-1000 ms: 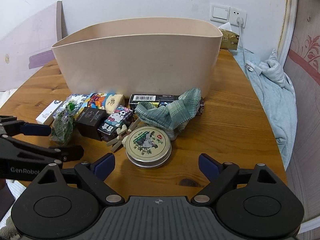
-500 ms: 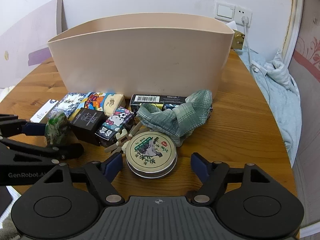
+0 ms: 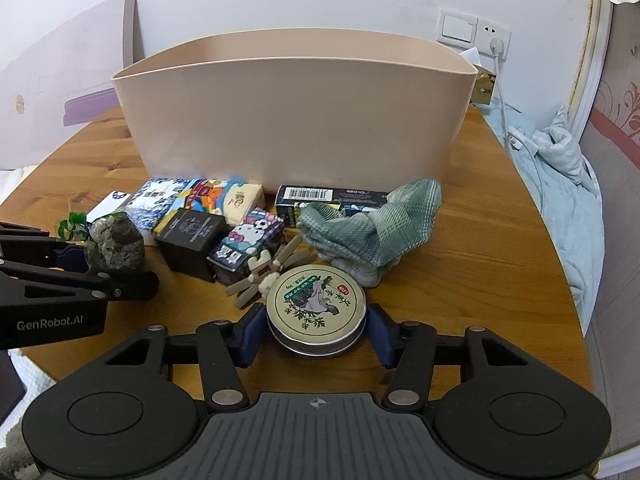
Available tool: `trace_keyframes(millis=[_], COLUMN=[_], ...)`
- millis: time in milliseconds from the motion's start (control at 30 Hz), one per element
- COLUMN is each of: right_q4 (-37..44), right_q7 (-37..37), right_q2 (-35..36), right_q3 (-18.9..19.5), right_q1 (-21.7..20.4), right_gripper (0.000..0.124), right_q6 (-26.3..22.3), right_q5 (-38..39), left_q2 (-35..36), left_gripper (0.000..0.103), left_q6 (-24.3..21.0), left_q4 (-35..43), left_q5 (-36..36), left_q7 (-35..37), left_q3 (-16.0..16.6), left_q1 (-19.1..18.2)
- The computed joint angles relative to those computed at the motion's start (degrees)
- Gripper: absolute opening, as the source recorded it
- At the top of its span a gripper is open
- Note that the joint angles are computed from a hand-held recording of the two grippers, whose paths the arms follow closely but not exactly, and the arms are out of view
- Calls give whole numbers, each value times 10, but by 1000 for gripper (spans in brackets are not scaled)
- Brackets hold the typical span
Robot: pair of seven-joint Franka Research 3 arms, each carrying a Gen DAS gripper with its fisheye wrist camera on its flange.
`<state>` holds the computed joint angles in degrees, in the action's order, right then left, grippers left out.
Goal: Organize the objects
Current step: 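Grasp the green herb bag with the left tool while the right tool grasps the round tin, then carry the herb bag and tin into the basket and open both tools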
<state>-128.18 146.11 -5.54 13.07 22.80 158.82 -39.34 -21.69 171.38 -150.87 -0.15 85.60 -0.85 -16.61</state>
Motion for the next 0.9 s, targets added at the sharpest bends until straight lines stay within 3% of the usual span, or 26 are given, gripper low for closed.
trace_keyframes(millis=[500,667,900], right_q4=[-17,-10,13], right_q7=[37,54,80], right_q2=[-52,-62,-62], right_q3=[33,46,47], right_q1=[-28,-43,-60], right_gripper=[51,51,51], right_q6=[10,9,-1], right_q5=[-35,-59,-106], left_q2=[-56,-62,-50], left_gripper=[33,33,33], left_q6=[20,36,45], left_q4=[-19,-9,22], left_q5=[23,58,80], left_q7=[-16,-41,-48], left_q3=[10,-17,-8], left_q1=[6,46,49])
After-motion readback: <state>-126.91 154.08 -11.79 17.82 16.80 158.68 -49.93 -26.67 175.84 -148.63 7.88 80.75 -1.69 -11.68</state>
